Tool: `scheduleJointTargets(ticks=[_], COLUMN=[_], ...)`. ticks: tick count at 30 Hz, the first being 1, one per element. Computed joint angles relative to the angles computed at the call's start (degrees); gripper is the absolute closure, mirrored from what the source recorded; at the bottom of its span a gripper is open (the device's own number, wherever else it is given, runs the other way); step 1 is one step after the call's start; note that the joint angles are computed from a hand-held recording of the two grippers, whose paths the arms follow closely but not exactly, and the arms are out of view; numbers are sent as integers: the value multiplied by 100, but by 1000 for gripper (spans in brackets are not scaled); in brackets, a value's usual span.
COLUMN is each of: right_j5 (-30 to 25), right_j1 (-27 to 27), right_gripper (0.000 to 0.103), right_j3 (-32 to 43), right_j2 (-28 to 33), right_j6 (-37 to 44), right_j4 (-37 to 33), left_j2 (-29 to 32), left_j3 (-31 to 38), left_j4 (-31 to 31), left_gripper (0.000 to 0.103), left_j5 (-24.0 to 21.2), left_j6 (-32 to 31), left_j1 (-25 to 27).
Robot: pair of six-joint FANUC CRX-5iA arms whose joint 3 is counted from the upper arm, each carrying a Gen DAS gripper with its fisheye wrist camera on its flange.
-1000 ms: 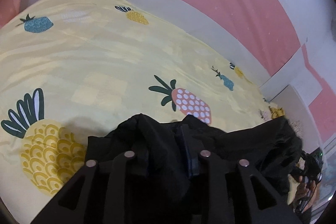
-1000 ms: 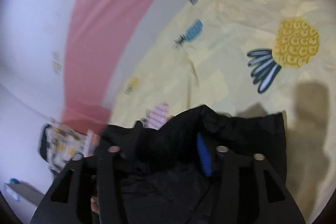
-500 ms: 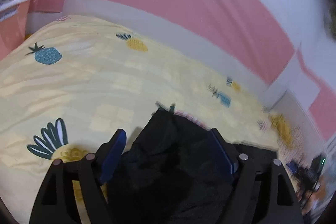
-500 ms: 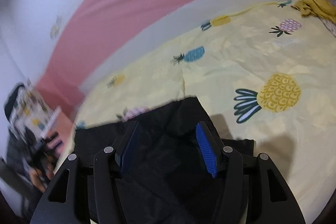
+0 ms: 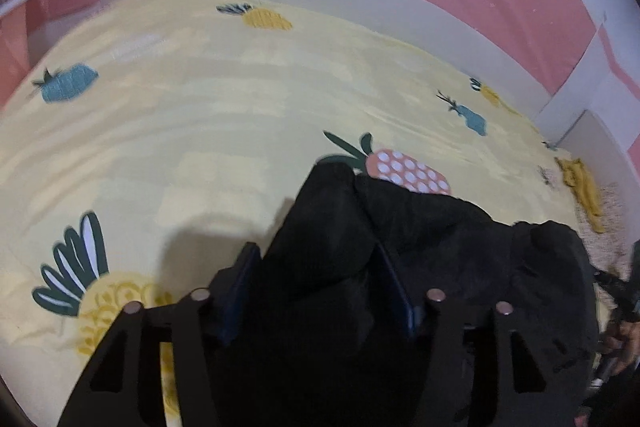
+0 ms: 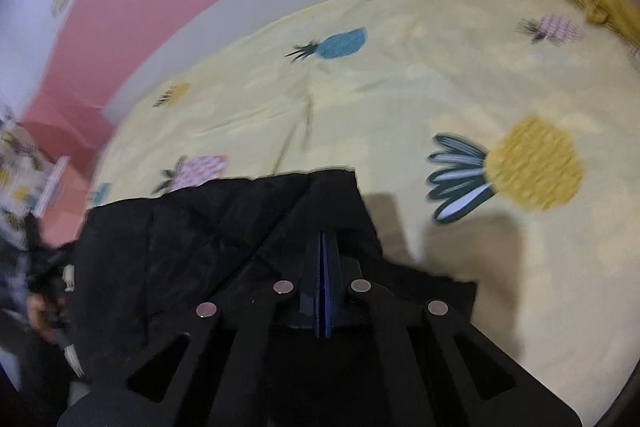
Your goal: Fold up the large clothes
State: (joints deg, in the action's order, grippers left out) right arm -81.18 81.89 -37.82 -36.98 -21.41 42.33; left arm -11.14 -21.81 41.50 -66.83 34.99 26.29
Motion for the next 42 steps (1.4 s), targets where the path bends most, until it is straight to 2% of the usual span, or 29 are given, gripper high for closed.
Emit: scheduleJointTargets(ticks=[2,5,8,11,15,17,19,20,23,26,28,30,31,34,37,39,42], right_j5=[90,236,237,156,-625,-1238,-1562,-1558,-1004,-171,-33,-103,-142,258,586,689,804], right_j1=[-274,-705,-762,-720,32,649,1076,1226,1128,647,312,56,-66,-321,-513,-562,-572], right_gripper=[103,103,103,103,102,96,92,92,92,92,92,92,92,92,94,95,95], right_j3=[120,300,258,265,297,365,459,524,756,888,1008,999,977,690,423,324,171], right_j2=[271,847,1058,1017,798,743,807,886,1293,1616,1850,1980,1995,1767,1680,1696,1649], right_j6=[208,841,869,862,161,-250,-460,-463,-85,471,797,949,958,797,703,634,492], right_j4=[-196,-713,-755,-750,-263,174,508,681,827,548,208,96,10,-149,-149,-95,4], left_j2=[-83,-39,-34,-33,-291,-498,-718,-839,-1199,-1472,-1424,-1143,-968,-737,-905,-980,-993], left_j3=[-146,-357,-436,-346,-377,-391,-445,-497,-621,-739,-718,-591,-571,-679,-926,-1055,-1161], left_j4=[-147,-252,-168,-205,168,301,636,847,1141,826,337,-255,-333,-230,-246,-216,-34], left_gripper=[47,48,46,46,47,47,48,48,47,47,47,46,45,45,45,44,44], left_j5=[469,853,946,846,621,633,469,309,-425,-741,-420,74,235,650,1153,1298,1280], left_j6=[-7,112,146,228,18,-100,-285,-400,-862,-1283,-1246,-790,-617,-449,-549,-575,-721], left_j1=[-163,-320,-323,-303,25,185,373,453,434,-85,-676,-1212,-1339,-1530,-1772,-1820,-1713])
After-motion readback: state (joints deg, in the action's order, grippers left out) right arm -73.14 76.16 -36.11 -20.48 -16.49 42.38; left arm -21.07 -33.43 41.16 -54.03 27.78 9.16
